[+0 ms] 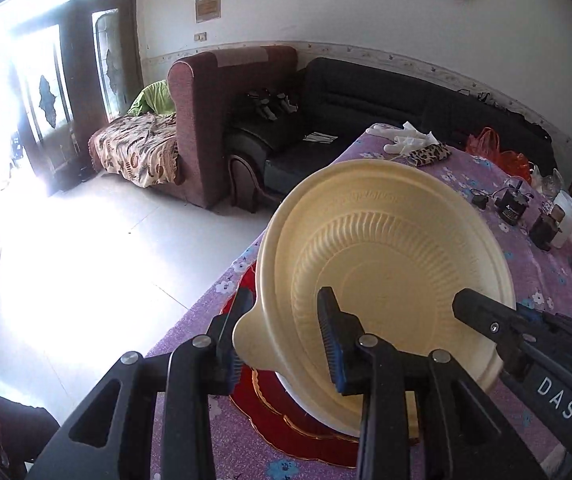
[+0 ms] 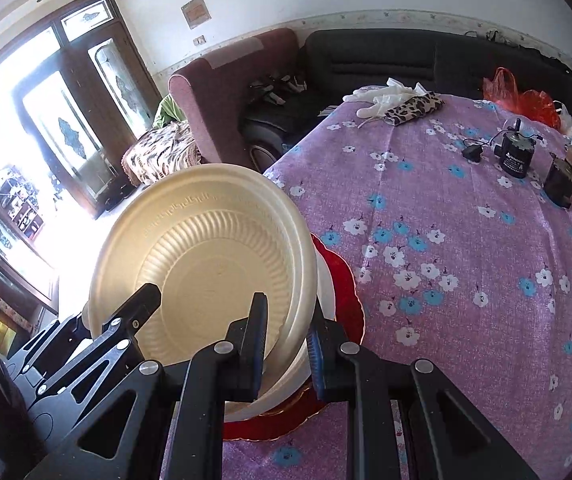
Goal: Organize plates and bowls
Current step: 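Carry the cream bowl with both tools and lower it into the white bowl, then open both tools and move them toward the second white bowl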
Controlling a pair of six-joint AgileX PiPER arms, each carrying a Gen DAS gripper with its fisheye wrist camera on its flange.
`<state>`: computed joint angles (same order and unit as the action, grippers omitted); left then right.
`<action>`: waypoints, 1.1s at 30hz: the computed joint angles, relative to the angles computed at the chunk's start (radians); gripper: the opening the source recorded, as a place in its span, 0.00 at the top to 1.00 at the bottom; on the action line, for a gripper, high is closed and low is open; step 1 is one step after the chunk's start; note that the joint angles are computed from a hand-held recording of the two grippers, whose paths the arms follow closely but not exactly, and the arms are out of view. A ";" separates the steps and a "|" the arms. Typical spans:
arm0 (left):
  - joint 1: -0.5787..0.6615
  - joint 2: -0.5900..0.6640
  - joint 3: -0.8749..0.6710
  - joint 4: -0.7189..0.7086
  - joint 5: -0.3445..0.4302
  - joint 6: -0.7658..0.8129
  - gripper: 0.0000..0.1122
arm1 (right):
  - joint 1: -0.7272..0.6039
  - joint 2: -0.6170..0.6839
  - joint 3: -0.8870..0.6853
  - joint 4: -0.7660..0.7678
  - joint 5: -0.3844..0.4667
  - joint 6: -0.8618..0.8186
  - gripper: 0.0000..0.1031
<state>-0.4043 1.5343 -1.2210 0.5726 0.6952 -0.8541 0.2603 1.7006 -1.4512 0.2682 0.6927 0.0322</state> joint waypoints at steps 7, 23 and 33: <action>0.005 -0.001 0.017 0.056 -0.012 -0.053 0.50 | 0.031 0.019 0.010 -0.096 -0.062 0.072 0.79; -0.050 -0.094 0.069 0.199 0.025 -0.189 0.29 | 0.017 -0.045 0.093 -0.005 -0.184 0.019 0.59; -0.155 -0.122 0.068 0.270 0.095 -0.258 0.28 | -0.034 -0.143 0.196 0.088 -0.212 -0.062 0.54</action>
